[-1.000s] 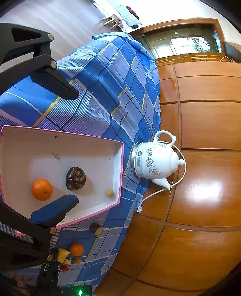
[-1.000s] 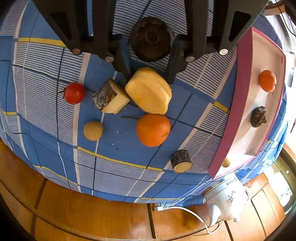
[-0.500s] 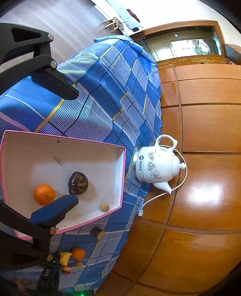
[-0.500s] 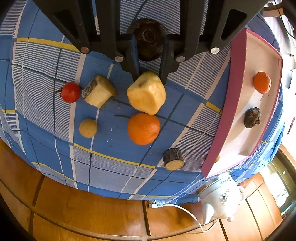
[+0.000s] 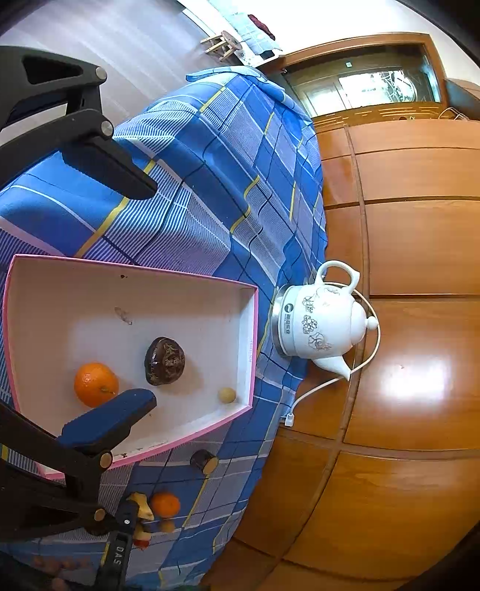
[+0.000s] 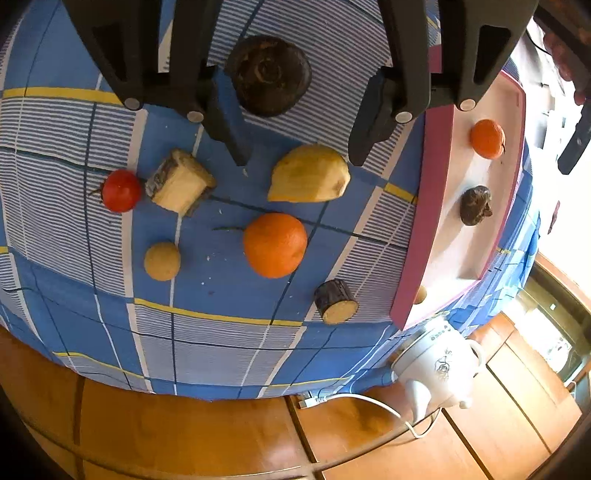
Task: Organize fruits
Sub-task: 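Reach the right gripper to the yellow pear-shaped fruit and grasp it, then carry the yellow pear-shaped fruit into the tray and open the right gripper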
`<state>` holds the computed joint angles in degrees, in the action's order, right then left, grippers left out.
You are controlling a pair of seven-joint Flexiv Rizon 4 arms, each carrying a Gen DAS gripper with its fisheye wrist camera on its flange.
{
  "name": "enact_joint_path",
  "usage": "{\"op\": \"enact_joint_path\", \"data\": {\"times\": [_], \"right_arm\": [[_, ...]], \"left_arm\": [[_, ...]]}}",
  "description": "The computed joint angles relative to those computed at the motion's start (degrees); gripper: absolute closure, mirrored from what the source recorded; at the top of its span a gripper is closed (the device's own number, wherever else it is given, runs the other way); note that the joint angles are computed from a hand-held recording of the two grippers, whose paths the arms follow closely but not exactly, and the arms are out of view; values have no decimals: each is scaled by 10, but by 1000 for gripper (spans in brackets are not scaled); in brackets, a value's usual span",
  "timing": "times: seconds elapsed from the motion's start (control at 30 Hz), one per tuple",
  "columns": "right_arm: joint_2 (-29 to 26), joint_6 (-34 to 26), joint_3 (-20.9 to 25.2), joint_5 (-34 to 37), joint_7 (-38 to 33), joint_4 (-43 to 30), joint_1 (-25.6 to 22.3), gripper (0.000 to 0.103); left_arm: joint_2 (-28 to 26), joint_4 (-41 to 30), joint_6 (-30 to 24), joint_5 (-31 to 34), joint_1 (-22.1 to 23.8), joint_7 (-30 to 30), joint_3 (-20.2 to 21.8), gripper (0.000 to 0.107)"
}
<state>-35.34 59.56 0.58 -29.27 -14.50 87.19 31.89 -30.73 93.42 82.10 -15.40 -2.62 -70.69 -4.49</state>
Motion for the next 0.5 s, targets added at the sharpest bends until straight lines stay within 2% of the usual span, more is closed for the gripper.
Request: {"op": "enact_joint_path", "data": {"times": [0.1,0.13,0.2,0.27,0.37,0.5], "right_arm": [[-10,-12,-6,-7,1,-17,5,47],[-21,-36,-11,8,-20,-39,12,47],[-25,-51,0,0,-19,-47,5,64],[-28,-60,-6,-5,-15,-51,10,65],[-22,-64,-14,-21,-7,-44,18,72],[-8,-45,-13,-43,-11,-32,22,75]], "left_arm": [[-1,0,-3,1,0,-1,1,4],[-1,1,-4,1,0,-1,1,4],[-2,0,-4,3,-1,-1,4,4],[-3,-1,-2,5,-1,-2,6,4],[-7,-2,-2,7,-1,-4,8,4],[-10,5,16,-4,15,7,-14,4]]}}
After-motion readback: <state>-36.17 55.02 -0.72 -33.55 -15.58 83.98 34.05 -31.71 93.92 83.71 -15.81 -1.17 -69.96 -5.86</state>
